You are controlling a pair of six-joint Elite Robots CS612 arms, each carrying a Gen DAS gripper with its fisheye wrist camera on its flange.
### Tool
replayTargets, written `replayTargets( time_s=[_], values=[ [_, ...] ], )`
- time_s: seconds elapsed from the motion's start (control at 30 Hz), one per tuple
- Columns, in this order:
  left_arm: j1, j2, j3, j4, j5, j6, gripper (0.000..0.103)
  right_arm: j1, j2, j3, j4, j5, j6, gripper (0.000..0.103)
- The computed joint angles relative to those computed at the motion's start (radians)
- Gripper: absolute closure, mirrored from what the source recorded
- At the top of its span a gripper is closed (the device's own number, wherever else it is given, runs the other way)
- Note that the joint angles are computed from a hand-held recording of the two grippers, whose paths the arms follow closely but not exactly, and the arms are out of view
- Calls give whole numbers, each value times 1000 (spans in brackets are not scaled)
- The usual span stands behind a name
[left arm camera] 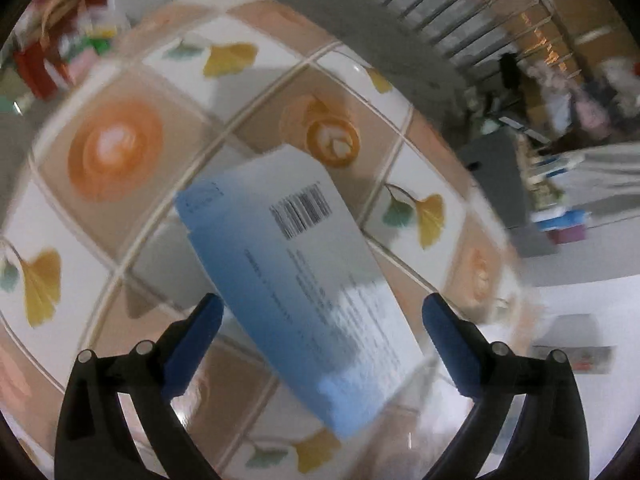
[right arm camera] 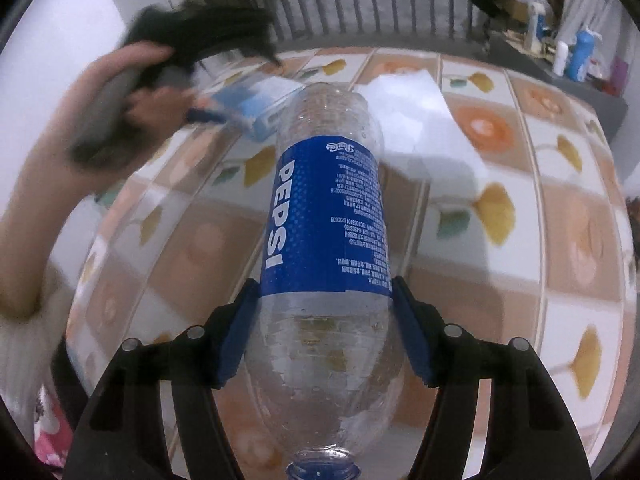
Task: Collect trash
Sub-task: 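Grasp the Pepsi bottle with the right tool while left grasps the blue box, then carry the Pepsi bottle and blue box with both tools over the basket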
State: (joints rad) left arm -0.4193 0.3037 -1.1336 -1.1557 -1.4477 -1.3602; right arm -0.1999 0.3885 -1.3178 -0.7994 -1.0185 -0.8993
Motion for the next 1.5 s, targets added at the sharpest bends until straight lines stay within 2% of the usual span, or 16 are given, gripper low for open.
replayTargets(
  time_s=[0.07,0.17,0.23,0.33,0.43,0.53,0.63,0.8,0.9,0.97,1.0,1.07,1.17,1.27,1.43,1.5],
  values=[
    [-3,-44,80,49,32,36,6,-9,5,-17,32,14,-13,41],
    [-17,-109,208,129,97,141,6,-19,6,-22,65,31,-25,41],
    [-28,-118,229,156,135,181,6,-27,7,-26,80,40,-23,41],
    [-44,-95,176,191,180,224,15,-37,4,-26,109,45,-18,41],
    [-57,-68,107,233,182,250,22,-52,-6,-15,167,51,-25,41],
    [-77,-43,31,308,204,299,25,-72,-20,-1,252,62,-27,41],
    [-89,5,-86,329,153,298,26,-94,-21,-16,304,63,-6,41],
    [-141,36,-194,363,192,349,26,-153,-21,-79,398,154,-24,41],
    [-174,49,-249,305,170,391,26,-206,-27,-111,477,230,-45,41],
    [-201,51,-268,281,191,437,26,-244,-12,-164,466,259,-30,41],
    [-221,55,-287,261,198,465,26,-255,-2,-187,438,252,-3,41],
    [-241,62,-307,210,158,492,26,-278,13,-220,403,222,59,41],
    [-276,58,-304,138,137,550,26,-331,22,-244,452,234,129,41],
    [-322,55,-292,52,108,661,26,-368,44,-297,400,187,194,41],
    [-379,41,-203,-155,-100,790,26,-463,59,-369,410,163,276,41],
    [-398,33,-163,-207,-164,825,26,-486,78,-404,394,117,336,41]
  ],
)
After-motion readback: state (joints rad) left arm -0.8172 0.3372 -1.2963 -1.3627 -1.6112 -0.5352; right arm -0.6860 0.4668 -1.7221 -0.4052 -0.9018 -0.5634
